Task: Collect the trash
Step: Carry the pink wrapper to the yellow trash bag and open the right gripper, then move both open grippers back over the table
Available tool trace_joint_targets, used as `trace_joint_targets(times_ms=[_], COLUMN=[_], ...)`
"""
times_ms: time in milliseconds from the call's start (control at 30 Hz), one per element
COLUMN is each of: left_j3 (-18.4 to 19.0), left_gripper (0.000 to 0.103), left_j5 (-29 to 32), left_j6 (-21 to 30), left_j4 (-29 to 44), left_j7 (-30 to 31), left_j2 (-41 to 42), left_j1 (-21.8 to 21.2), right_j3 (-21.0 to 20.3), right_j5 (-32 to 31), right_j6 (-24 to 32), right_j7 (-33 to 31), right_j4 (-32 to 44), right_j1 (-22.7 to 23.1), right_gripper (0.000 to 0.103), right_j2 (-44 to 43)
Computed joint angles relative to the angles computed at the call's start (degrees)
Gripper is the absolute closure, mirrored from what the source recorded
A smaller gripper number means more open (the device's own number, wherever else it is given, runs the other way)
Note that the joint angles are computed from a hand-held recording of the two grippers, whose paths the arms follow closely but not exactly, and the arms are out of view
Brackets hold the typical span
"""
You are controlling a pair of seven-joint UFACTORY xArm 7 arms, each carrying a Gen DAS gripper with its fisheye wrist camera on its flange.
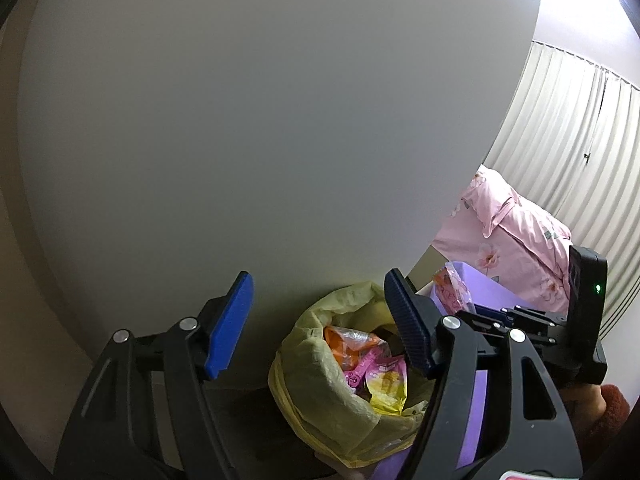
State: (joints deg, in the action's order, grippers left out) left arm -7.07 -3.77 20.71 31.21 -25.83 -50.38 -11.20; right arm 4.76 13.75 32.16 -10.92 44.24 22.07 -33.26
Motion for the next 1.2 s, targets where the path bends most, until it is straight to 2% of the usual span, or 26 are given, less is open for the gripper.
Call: trace_joint_targets(times_ms=[67,100,133,200,333,700,800,967,1200], left_j3=[0.1,0.2,0.2,0.0,-0.4,-1.9,-2.6,-4.3,-5.7], left_gripper=[0.039,0.039,0.039,0.039,0.039,0.039,0.039,0.039,0.039], left_j5=[-0.2,-0.2,-0.3,-0.3,-0.4,-0.7,-0.7,-1.0,-2.7], left_j6=[-0.3,-0.4,-0.5,-0.5,-0.8,-1.2,-1.5,-2.1,-3.9], left_j4=[-0.1,-0.2,-0.2,0.0,0.5,3.2,4.3,6.7,11.1], left_j7=[0.1,0.1,0.1,0.1,-0.2,-0.7,-0.5,-0.1,1.4], left_j2=[0.6,0.6,0.8,1.3,2.5,5.8,7.1,10.9,19.0], left_j1=[-0.3,-0.5,-0.7,-0.9,-1.3,-4.1,-5.5,-8.8,-15.6], right_j3=[-1.0,-1.7,-2.4,-2.9,-2.0,-2.9,-3.2,-4.5,-11.1], right_j5=[1.2,2.0,3.0,4.7,5.0,2.5,0.7,-4.6,-9.9], right_j6=[0.3,0.7,1.5,2.1,1.4,3.1,3.8,7.2,13.8], right_j7=[-0.4,-1.0,-1.6,-2.7,-3.2,-2.5,-1.6,-0.1,0.3], right_j4=[1.1,1.6,2.4,2.9,2.7,-2.3,-4.8,-8.9,-13.2], right_j1=[0.6,0.9,1.4,1.8,0.7,-2.3,-4.4,-10.9,-22.0], right_gripper=[0.083,0.08,0.073,0.071,0.063,0.062,0.062,0.062,0.06], right_j2=[1.6,2.3,3.1,3.7,3.5,-6.1,-11.0,-20.6,-31.4])
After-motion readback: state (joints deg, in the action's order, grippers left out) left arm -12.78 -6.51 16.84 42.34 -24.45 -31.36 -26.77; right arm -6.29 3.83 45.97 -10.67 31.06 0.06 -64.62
